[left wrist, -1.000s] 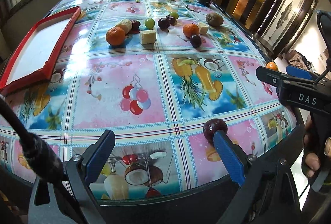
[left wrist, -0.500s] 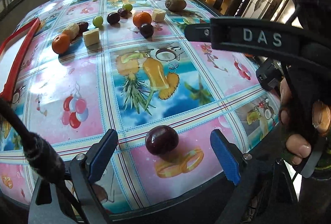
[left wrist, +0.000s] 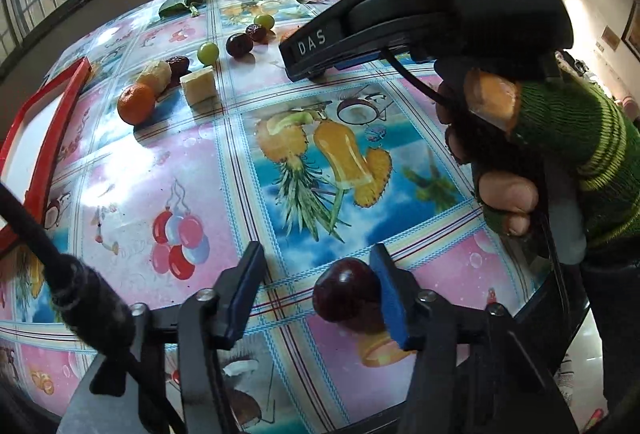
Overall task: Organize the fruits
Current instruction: 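Close the left gripper on a dark plum while the right gripper grasps another plum, then carry both held plums over the red tray with both grippers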
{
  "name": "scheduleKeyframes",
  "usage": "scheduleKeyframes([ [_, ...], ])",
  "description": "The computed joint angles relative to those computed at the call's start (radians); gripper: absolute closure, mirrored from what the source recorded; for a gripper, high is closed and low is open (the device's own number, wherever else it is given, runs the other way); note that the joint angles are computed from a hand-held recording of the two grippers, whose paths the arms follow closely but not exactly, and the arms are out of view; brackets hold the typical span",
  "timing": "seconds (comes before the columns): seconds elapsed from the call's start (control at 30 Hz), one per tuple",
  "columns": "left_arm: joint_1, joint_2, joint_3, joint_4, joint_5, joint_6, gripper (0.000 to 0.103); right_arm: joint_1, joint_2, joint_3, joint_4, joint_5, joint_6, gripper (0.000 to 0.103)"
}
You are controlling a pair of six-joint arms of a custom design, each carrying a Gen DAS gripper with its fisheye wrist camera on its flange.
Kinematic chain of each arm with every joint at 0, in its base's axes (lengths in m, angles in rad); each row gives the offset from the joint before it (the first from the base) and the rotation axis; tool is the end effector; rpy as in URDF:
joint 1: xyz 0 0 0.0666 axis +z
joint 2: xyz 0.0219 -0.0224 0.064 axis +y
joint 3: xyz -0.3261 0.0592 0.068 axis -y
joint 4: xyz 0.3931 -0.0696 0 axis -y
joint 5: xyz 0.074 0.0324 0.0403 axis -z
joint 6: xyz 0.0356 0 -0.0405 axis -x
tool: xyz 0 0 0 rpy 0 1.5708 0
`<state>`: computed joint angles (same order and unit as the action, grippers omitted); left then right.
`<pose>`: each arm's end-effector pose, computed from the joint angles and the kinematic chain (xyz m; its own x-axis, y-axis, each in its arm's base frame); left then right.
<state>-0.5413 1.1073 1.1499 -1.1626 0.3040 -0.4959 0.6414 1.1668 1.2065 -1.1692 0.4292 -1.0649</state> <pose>0.3170 -0.2035 0.3722 -0.3914 0.7650 -0.5114 0.8978 0.4395 -0.0297 0.3250 0.2237 0.3765 -0.7024 0.4682 -0.5361 0.4391 0.8778 0.1913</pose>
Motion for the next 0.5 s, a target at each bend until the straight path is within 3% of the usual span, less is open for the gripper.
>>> scheduleKeyframes([
  [0.07, 0.013, 0.012, 0.014, -0.015, 0.021, -0.005, 0.078, -0.021, 0.005, -0.014, 0.024, -0.037, 0.012, 0.074],
  [0.1, 0.025, 0.026, 0.029, -0.036, 0.045, -0.006, 0.078, -0.018, -0.005, -0.029, 0.042, -0.022, 0.01, 0.078],
  [0.23, 0.077, 0.089, 0.092, -0.093, 0.121, 0.007, 0.078, -0.008, -0.078, -0.091, 0.101, -0.025, -0.033, 0.08],
  [0.5, 0.139, 0.09, 0.126, -0.093, 0.137, 0.046, 0.078, 0.111, -0.119, -0.078, 0.064, 0.06, -0.144, 0.08],
])
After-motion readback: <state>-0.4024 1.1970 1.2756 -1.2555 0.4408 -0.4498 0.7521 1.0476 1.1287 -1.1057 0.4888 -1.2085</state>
